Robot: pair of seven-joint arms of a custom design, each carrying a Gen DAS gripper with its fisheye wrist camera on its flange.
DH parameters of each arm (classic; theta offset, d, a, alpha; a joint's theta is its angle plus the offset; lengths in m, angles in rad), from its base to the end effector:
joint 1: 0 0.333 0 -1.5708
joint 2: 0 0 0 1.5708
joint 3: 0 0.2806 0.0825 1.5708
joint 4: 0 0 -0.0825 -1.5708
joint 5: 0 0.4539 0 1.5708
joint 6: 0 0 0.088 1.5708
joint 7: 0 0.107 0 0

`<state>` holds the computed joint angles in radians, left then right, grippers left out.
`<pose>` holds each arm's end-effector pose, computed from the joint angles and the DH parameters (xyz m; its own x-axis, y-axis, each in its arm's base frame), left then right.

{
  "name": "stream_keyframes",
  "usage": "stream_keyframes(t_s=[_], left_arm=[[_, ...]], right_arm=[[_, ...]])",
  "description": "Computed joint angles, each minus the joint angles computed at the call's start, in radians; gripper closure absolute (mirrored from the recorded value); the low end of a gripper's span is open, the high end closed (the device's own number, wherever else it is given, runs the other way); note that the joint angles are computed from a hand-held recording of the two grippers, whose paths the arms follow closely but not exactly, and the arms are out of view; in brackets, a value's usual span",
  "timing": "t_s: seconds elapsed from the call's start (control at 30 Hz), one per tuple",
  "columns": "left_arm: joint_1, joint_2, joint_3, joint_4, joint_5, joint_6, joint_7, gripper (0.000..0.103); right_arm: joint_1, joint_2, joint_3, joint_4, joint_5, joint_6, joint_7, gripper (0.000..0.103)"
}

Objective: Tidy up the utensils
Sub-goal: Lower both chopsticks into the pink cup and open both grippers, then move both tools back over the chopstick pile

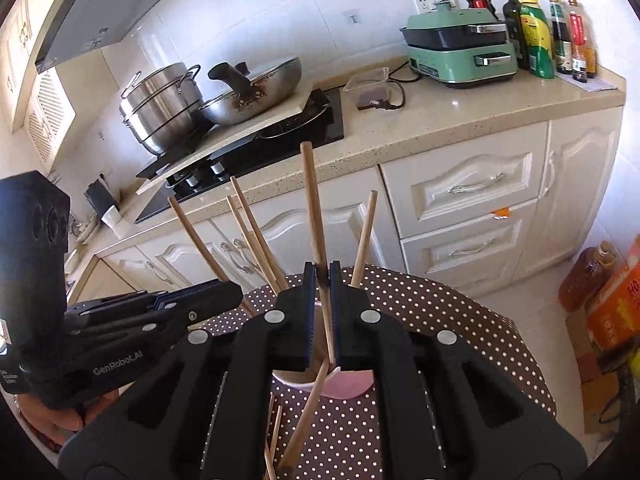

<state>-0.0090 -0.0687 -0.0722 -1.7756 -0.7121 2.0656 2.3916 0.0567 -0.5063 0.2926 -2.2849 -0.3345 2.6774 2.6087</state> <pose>0.6407 -0.0876 0.5818 -0.6714 -0.6923 0.2645 -0.6623 0.4005 -0.6332 0.4993 0.2116 0.5923 -0.2327 -0.9062 -0.3530 -0.5381 0.4224 -0.7294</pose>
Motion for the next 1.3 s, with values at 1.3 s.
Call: stream_keyframes(t_s=[1.3], left_arm=[[0.036,-0.227,0.121,-0.219,0.113,-0.121,0.070,0.070]], right_arm=[[0.110,-0.135,0.109,-0.008,-0.019,-0.210,0.181,0.081]])
